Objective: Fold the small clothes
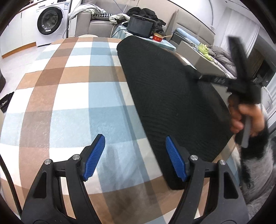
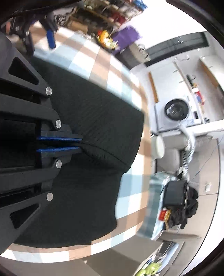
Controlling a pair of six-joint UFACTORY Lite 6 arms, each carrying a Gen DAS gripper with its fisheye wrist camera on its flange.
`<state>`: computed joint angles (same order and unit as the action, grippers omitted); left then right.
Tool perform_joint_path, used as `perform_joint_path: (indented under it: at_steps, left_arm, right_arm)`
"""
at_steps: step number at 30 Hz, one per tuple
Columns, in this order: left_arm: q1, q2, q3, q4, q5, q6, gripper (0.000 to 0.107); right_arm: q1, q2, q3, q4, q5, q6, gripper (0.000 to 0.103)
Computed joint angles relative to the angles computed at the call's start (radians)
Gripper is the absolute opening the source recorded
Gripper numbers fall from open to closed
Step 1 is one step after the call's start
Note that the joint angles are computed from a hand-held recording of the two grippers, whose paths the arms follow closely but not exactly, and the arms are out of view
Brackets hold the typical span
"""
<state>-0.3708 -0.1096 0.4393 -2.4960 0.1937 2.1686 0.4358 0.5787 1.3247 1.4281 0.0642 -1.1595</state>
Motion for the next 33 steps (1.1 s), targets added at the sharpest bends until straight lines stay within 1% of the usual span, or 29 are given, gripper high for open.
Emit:
perform_joint_path:
  at_steps: [1,2,3,4,5,6,7,8,9,10,12,13,14,16,20,22,23,24,25,26,27,28,30,31,33]
  left_arm:
    - [-0.011,0.012,0.010,-0.022,-0.007,0.017,0.070]
    - [-0.026,0.022,0.020,-0.063,-0.019,0.048,0.070]
    - [-0.034,0.020,0.020,-0.086,-0.026,0.068,0.070]
    - [-0.042,0.022,0.022,-0.107,-0.027,0.087,0.070]
    - [-0.047,0.016,0.017,-0.117,-0.027,0.094,0.070]
    - [-0.048,0.020,0.016,-0.128,-0.020,0.101,0.070]
    - [-0.046,0.026,0.014,-0.121,-0.009,0.090,0.070]
    - [-0.045,0.034,0.015,-0.116,-0.001,0.082,0.070]
    - [-0.043,0.046,0.020,-0.118,0.005,0.082,0.070]
    - [-0.044,0.060,0.026,-0.130,0.007,0.090,0.070]
    - [-0.050,0.077,0.038,-0.149,0.006,0.109,0.070]
    - [-0.057,0.074,0.039,-0.172,0.001,0.130,0.070]
    - [-0.059,0.074,0.041,-0.179,0.000,0.138,0.070]
    - [-0.057,0.076,0.043,-0.173,0.000,0.135,0.070]
    - [-0.055,0.074,0.042,-0.189,-0.004,0.149,0.070]
    - [-0.051,0.077,0.041,-0.166,0.001,0.125,0.070]
    - [-0.050,0.081,0.043,-0.163,0.001,0.123,0.070]
    - [-0.048,0.083,0.045,-0.158,0.004,0.121,0.070]
    - [-0.046,0.085,0.047,-0.148,0.007,0.113,0.070]
    - [-0.043,0.086,0.048,-0.141,0.007,0.107,0.070]
    - [-0.040,0.087,0.051,-0.128,0.007,0.096,0.070]
    - [-0.039,0.084,0.053,-0.118,0.003,0.085,0.070]
    - [-0.040,0.076,0.060,-0.112,-0.011,0.084,0.070]
    - [-0.047,0.065,0.064,-0.147,-0.028,0.120,0.070]
    - [-0.055,0.042,0.064,-0.179,-0.043,0.153,0.070]
  right_arm:
    - [-0.016,0.042,0.027,-0.079,0.033,0.084,0.008]
    - [-0.031,0.086,0.049,-0.116,0.054,0.133,0.008]
    - [-0.038,0.103,0.051,-0.111,0.049,0.141,0.008]
    - [-0.050,0.086,0.028,-0.064,0.065,0.106,0.011]
    - [-0.067,0.049,-0.012,0.024,0.101,0.030,0.015]
    - [-0.087,0.008,-0.063,0.129,0.140,-0.075,0.029]
    - [-0.110,-0.026,-0.111,0.233,0.177,-0.178,0.045]
    - [-0.133,-0.053,-0.155,0.309,0.216,-0.250,0.048]
    - [-0.149,-0.062,-0.177,0.343,0.241,-0.292,0.049]
    - [-0.156,-0.049,-0.180,0.335,0.248,-0.294,0.049]
    - [-0.150,-0.031,-0.160,0.274,0.244,-0.237,0.049]
    - [-0.159,-0.010,-0.142,0.248,0.279,-0.220,0.049]
    - [-0.172,0.018,-0.116,0.222,0.336,-0.200,0.049]
    - [-0.171,0.044,-0.090,0.238,0.385,-0.221,0.049]
    - [-0.145,0.114,0.030,0.191,0.375,-0.160,0.049]
    - [-0.117,0.138,0.070,0.162,0.312,-0.137,0.047]
    - [-0.097,0.150,0.091,0.127,0.276,-0.102,0.043]
    - [-0.081,0.156,0.105,0.092,0.247,-0.073,0.033]
    - [-0.062,0.162,0.115,0.059,0.216,-0.051,0.026]
    - [-0.041,0.157,0.111,0.053,0.180,-0.061,0.022]
    - [-0.023,0.145,0.098,0.088,0.150,-0.109,0.013]
    - [-0.014,0.129,0.079,0.150,0.137,-0.179,0.010]
    - [-0.004,0.063,0.013,0.357,0.114,-0.388,0.008]
    - [-0.004,0.009,-0.031,0.457,0.109,-0.493,0.008]
    - [-0.002,-0.138,-0.148,0.666,0.084,-0.701,0.008]
